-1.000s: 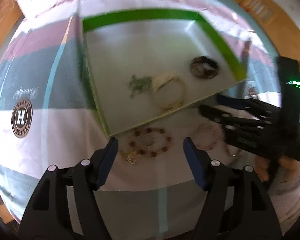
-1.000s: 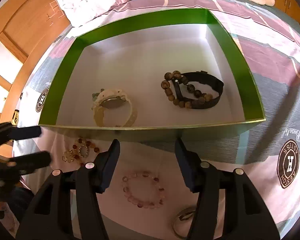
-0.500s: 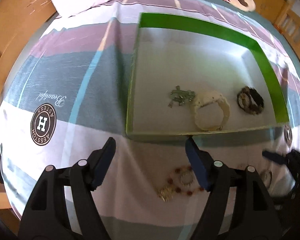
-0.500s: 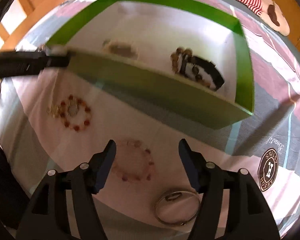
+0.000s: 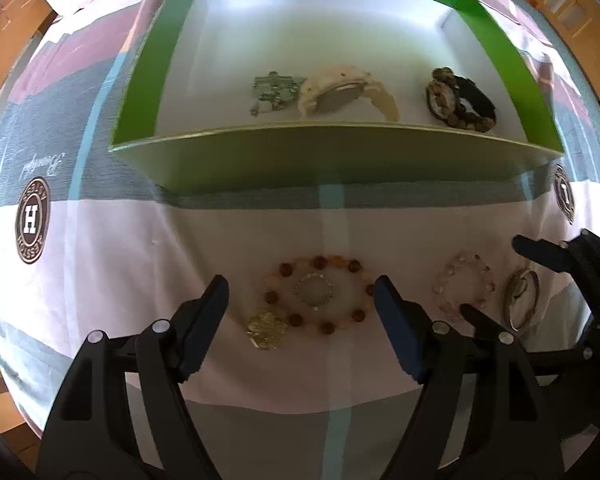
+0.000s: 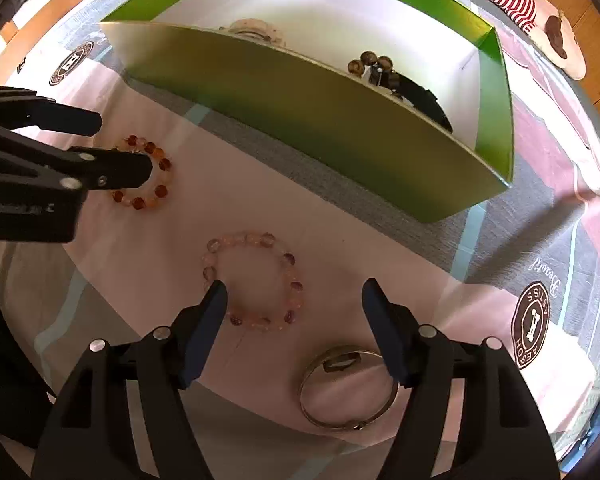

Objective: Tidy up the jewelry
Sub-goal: 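Move both tools back toward the remaining bead bracelets beside the box, then grasp the red bead bracelet with the left tool while the right tool grasps the pink bracelet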

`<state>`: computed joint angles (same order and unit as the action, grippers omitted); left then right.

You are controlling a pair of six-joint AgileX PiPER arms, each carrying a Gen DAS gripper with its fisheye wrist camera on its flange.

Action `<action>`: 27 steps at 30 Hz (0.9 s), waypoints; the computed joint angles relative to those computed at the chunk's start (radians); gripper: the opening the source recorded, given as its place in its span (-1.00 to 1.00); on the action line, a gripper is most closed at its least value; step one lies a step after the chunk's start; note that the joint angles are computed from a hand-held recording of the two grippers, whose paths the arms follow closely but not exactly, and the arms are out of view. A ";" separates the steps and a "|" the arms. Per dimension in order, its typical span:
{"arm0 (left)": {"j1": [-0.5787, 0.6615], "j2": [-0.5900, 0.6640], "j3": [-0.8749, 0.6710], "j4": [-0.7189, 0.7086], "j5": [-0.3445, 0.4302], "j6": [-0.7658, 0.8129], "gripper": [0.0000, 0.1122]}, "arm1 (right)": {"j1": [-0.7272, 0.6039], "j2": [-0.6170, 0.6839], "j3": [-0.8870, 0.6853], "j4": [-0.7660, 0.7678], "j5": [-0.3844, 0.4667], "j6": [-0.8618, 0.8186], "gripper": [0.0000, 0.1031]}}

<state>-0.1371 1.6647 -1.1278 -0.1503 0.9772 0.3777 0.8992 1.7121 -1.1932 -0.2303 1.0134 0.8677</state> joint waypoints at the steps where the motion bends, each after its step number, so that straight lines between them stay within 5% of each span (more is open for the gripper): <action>1: 0.009 0.009 -0.016 -0.010 0.010 -0.002 0.34 | -0.004 -0.005 0.010 0.003 -0.006 0.004 0.36; 6: 0.048 0.029 -0.040 0.000 0.018 -0.010 -0.13 | -0.015 -0.014 0.041 0.010 -0.011 0.013 0.36; 16: -0.028 0.051 -0.008 0.129 -0.074 -0.093 -0.18 | 0.015 0.049 -0.050 -0.003 0.019 0.031 0.36; 18: -0.034 0.053 -0.012 0.154 -0.095 -0.119 -0.40 | -0.001 0.061 -0.070 0.001 0.023 0.018 0.36; 21: -0.014 0.086 -0.048 0.129 -0.102 -0.140 -0.59 | -0.019 0.061 -0.071 0.003 0.021 0.003 0.36; 27: 0.058 0.124 -0.125 0.014 -0.079 -0.093 -0.50 | -0.027 0.027 -0.047 0.005 0.023 -0.012 0.36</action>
